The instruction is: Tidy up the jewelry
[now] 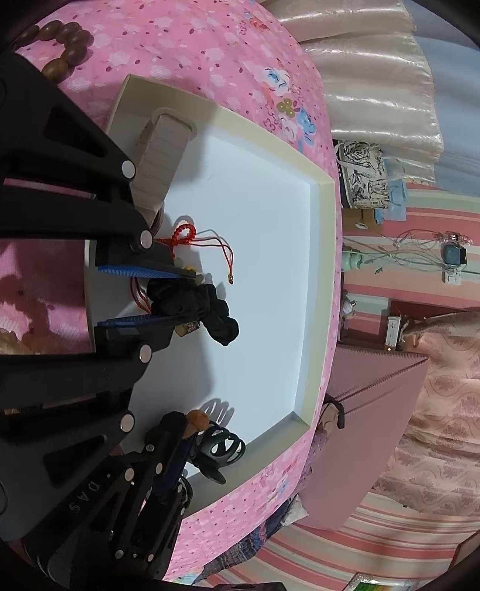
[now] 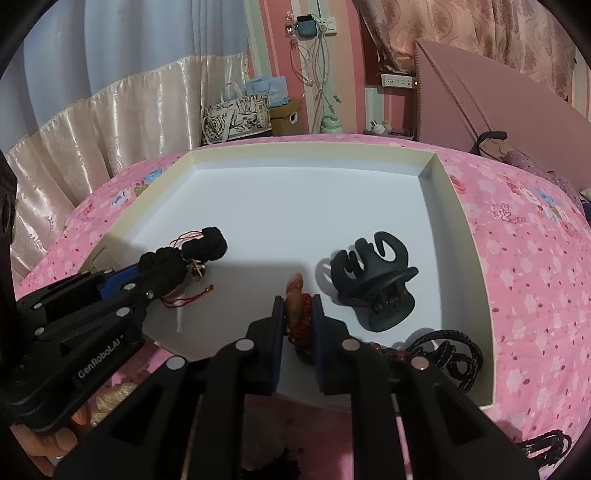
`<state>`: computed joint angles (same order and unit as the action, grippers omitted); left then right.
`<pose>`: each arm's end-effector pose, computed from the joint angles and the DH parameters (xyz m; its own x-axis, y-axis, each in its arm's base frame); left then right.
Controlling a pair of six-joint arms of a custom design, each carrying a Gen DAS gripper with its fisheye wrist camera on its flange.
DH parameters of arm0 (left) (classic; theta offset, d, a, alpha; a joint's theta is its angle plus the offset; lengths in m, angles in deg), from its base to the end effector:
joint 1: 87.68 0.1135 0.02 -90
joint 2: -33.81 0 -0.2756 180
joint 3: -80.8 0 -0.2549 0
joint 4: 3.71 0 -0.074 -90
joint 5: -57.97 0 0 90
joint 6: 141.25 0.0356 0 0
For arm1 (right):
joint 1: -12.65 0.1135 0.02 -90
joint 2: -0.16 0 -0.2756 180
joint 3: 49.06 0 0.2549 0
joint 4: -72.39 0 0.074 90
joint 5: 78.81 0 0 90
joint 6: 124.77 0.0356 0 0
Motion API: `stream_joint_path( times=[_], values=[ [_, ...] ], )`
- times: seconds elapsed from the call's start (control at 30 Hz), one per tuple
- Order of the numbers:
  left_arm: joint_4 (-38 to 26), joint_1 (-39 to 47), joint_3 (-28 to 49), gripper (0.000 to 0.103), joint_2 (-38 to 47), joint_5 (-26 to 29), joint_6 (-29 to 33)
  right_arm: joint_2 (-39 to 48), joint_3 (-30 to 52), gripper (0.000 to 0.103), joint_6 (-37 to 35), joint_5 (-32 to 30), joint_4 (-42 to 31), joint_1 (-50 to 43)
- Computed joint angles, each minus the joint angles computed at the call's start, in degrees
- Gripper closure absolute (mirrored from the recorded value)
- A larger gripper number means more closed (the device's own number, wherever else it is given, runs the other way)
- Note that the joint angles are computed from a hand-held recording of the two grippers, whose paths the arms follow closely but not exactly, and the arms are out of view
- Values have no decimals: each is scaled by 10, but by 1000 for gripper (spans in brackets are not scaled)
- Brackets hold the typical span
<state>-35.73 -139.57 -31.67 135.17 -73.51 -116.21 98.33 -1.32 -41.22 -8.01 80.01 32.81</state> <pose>0.2205 -0.2429 0.1499 -0.6209 -0.3082 -0.7207 -0.3315 0.9364 -0.1149 0.2780 0.1146 0.1167 -0.5719 -0.3230 -0.7541 -0.6201 0.7720 0.1397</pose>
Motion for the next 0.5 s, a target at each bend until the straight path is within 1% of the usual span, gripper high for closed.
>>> stream_joint_path(
  times=[0.17, 0.5],
  values=[
    [2, 9, -2, 84, 1, 15, 0, 4, 3, 87, 4, 11, -3, 3],
    [-8, 8, 4, 82, 4, 12, -4, 4, 0, 86, 18, 19, 6, 8]
  ],
)
